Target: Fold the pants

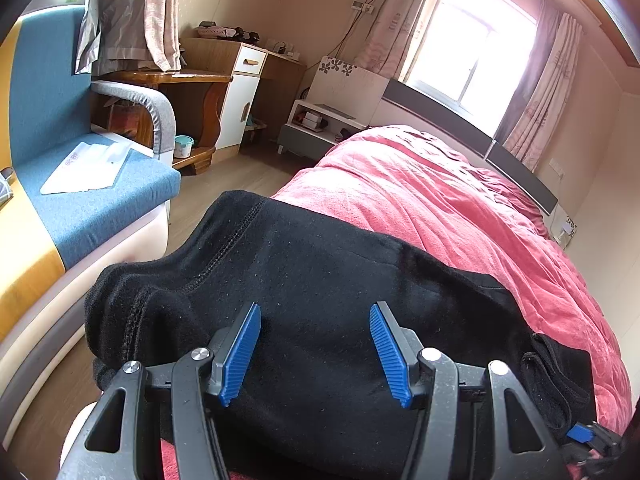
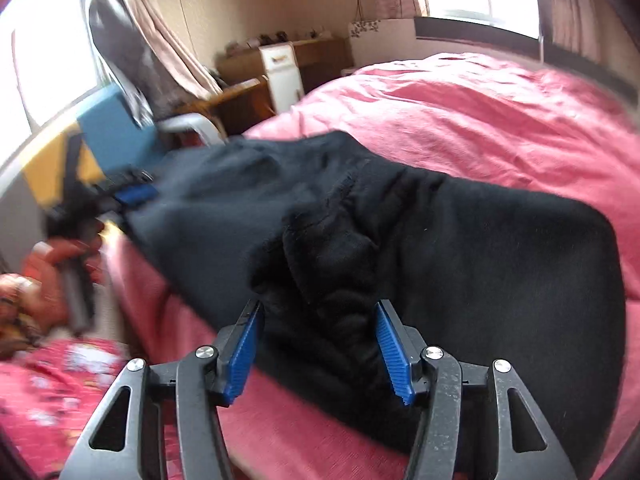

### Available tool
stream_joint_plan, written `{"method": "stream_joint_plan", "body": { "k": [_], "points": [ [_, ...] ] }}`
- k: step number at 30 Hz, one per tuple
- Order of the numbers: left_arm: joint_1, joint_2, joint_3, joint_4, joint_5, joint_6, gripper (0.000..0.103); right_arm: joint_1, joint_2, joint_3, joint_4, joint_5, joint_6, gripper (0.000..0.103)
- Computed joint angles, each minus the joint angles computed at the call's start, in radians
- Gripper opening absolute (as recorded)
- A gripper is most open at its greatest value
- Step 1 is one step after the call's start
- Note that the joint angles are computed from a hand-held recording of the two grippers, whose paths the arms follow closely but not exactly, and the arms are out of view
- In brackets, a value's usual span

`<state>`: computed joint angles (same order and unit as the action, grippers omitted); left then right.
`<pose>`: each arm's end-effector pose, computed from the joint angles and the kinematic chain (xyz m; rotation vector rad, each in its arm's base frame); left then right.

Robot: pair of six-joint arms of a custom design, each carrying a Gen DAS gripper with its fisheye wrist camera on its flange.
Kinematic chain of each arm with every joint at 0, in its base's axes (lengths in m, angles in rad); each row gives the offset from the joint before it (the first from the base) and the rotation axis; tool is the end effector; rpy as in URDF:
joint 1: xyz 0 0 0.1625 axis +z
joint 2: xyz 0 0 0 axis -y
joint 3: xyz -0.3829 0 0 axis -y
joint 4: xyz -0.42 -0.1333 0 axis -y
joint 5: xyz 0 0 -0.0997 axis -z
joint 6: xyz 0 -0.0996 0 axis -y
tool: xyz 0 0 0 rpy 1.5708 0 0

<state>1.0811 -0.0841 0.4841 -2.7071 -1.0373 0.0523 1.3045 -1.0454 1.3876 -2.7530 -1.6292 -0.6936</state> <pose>-0.2609 -0.8806 0.0345 0.4261 2.5433 -1.1177 -0.0687 -0.7362 0.3607 0.5052 -2.4846 0.9701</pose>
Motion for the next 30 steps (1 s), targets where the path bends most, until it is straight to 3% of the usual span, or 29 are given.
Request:
{"method": "stream_joint_plan", "body": {
  "k": [3,4,5,7,8,13,16,19,22,25,28,30],
  "points": [
    [-0.002,-0.005,0.015,-0.022,0.006,0.004,0.058,-0.035,-0.048,0.032,-0.041,0.171,0.152,0.057],
    [-0.003,-0.011,0.028,-0.036,0.009,0.005,0.058,-0.040,-0.044,0.027,-0.080,0.190,0.200,0.053],
    [-0.004,-0.016,0.041,-0.054,0.013,0.007,0.058,-0.040,-0.038,0.015,-0.099,0.190,0.233,0.041],
    [-0.006,-0.027,0.063,-0.077,0.026,0.003,0.058,-0.025,-0.003,-0.034,-0.104,0.126,0.262,0.029],
    [-0.007,-0.035,0.078,-0.088,0.033,-0.001,0.058,-0.008,0.031,-0.073,-0.099,0.056,0.253,0.026],
    [-0.006,-0.085,0.156,-0.114,0.058,-0.064,0.058,0.022,0.132,-0.177,0.015,-0.029,0.223,0.025],
    [-0.008,-0.119,0.210,-0.121,0.091,-0.124,0.058,0.047,0.155,-0.148,-0.044,-0.115,0.104,0.026],
    [-0.010,-0.141,0.246,-0.135,0.107,-0.148,0.058,0.044,0.149,-0.132,-0.058,-0.122,0.072,0.026],
    [-0.014,-0.158,0.271,-0.115,0.128,-0.170,0.058,0.026,0.112,-0.116,-0.013,-0.090,0.119,0.027],
    [-0.017,-0.177,0.310,-0.195,0.133,-0.153,0.058,0.002,0.060,-0.073,-0.032,-0.064,0.158,0.029],
    [-0.020,-0.172,0.309,-0.238,0.199,-0.150,0.058,0.007,0.037,-0.058,-0.072,-0.190,0.113,0.029],
    [-0.007,-0.188,0.310,-0.167,0.182,-0.225,0.058,0.011,0.029,-0.053,-0.096,-0.264,0.063,0.029]
  ]
}}
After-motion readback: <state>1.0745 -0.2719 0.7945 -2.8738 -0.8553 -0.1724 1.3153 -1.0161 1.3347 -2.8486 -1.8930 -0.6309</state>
